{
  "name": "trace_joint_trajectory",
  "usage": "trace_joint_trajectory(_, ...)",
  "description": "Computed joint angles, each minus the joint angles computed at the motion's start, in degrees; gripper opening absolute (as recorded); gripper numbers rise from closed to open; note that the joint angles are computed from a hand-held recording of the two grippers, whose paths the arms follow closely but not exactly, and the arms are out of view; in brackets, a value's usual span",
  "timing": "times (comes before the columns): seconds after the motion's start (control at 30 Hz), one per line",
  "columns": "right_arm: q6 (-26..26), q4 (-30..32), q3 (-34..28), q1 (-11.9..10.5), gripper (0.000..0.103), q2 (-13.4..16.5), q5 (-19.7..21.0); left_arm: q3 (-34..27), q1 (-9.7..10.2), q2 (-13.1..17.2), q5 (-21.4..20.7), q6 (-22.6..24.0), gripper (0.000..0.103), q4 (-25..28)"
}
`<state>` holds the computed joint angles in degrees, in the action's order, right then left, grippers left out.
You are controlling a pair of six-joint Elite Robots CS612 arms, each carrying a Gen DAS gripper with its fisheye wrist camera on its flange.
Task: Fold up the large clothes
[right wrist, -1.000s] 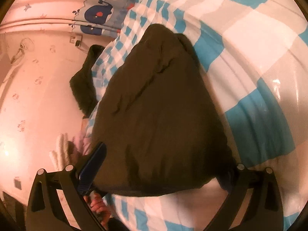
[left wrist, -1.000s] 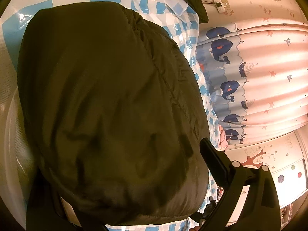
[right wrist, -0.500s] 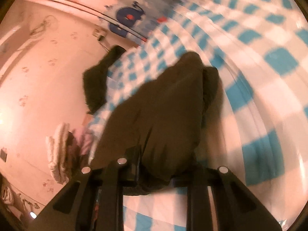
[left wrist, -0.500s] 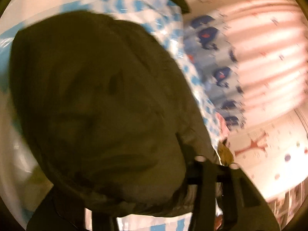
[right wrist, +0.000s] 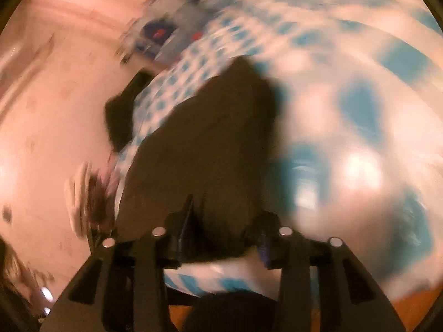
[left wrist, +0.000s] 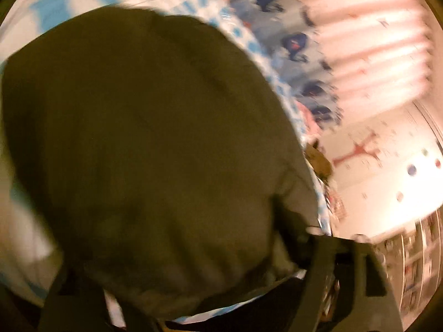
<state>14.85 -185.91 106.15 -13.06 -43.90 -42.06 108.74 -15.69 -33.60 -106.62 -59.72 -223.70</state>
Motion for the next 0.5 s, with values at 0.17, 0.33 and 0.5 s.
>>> trace_joint_trajectory(0.17, -1.05, -11.08, -1.05, 2.43, 0.065, -2.20, -3.29, 1.17, 0.38, -0.91, 3.55, -3.96, 0.082, -1.09)
trace_joint_trajectory(0.33, -15.99, 0.72, -12.10, 11.81, 0.078, -1.80, -6.76, -0.13, 0.36, -0.50, 6.02, -8.32, 0.087, -0.90)
trace_joint_trajectory(0.5, -30.66, 18.51, -26.28, 20.82, 0.082, 5.91, -21.46, -0.05, -0.17, 0.16, 8.07, -11.84, 0.087, -3.30)
